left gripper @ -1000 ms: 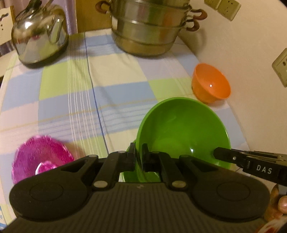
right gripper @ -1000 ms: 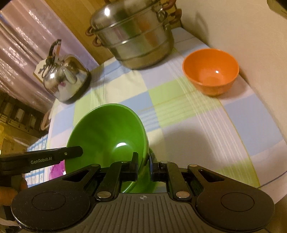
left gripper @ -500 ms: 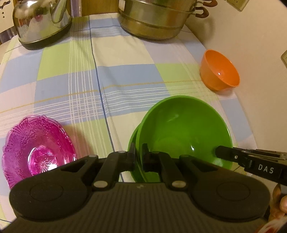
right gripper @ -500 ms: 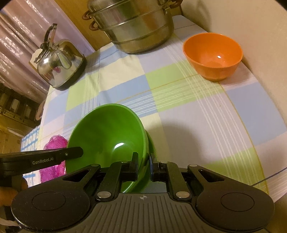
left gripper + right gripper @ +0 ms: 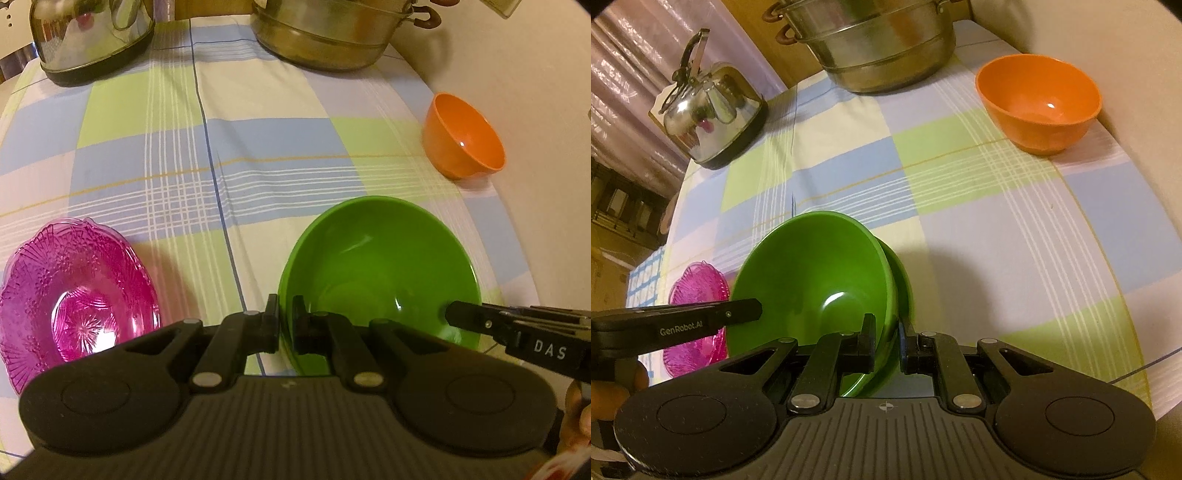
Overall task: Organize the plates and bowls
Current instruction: 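Carry the held green bowl and lower it into the first green bowl, then open both tools to release the stacked green bowl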
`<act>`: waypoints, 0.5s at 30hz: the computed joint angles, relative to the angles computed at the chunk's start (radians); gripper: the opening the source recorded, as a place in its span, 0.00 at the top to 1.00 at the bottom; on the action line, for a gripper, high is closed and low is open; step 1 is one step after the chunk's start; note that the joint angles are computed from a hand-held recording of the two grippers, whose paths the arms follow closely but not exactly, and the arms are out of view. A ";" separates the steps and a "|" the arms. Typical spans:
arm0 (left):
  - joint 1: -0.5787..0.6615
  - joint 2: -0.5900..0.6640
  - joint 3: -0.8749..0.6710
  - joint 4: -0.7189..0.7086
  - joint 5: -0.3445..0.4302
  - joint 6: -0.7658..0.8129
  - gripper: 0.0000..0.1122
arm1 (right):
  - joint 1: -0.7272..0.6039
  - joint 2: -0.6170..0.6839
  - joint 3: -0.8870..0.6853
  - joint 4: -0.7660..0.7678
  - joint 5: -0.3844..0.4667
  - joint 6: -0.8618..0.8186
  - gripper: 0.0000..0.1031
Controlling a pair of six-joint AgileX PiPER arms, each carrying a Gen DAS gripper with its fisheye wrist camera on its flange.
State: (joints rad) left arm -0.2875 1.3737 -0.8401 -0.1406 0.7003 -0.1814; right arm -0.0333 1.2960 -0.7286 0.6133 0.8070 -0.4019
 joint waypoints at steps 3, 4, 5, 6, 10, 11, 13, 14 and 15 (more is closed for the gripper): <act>-0.001 0.000 0.001 0.002 -0.003 -0.001 0.96 | 0.013 -0.004 0.002 -0.013 -0.010 0.009 0.89; -0.003 0.000 0.003 0.006 -0.005 -0.001 0.96 | 0.015 -0.005 0.004 -0.016 -0.013 0.010 0.89; -0.006 0.001 0.003 0.012 -0.006 -0.003 0.96 | 0.016 -0.005 0.004 -0.020 -0.016 0.011 0.89; -0.014 -0.003 0.006 0.022 -0.007 -0.013 0.96 | 0.021 -0.005 0.006 -0.027 -0.022 0.020 0.88; -0.028 -0.002 0.006 0.045 -0.011 -0.036 0.96 | 0.011 -0.003 0.010 -0.019 -0.023 0.007 0.88; -0.027 -0.002 0.006 0.045 -0.011 -0.037 0.96 | 0.010 -0.002 0.010 -0.018 -0.023 0.006 0.88; -0.028 -0.003 0.007 0.044 -0.012 -0.035 0.96 | 0.010 -0.001 0.008 -0.021 -0.022 0.003 0.88; -0.027 -0.003 0.007 0.042 -0.013 -0.034 0.96 | 0.006 0.000 0.008 -0.019 -0.020 -0.006 0.88; -0.026 -0.002 0.007 0.041 -0.013 -0.036 0.96 | 0.006 0.001 0.008 -0.019 -0.019 -0.009 0.88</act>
State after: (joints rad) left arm -0.3139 1.3715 -0.8336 -0.0995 0.6875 -0.2175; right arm -0.0272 1.2970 -0.7201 0.5943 0.7880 -0.4111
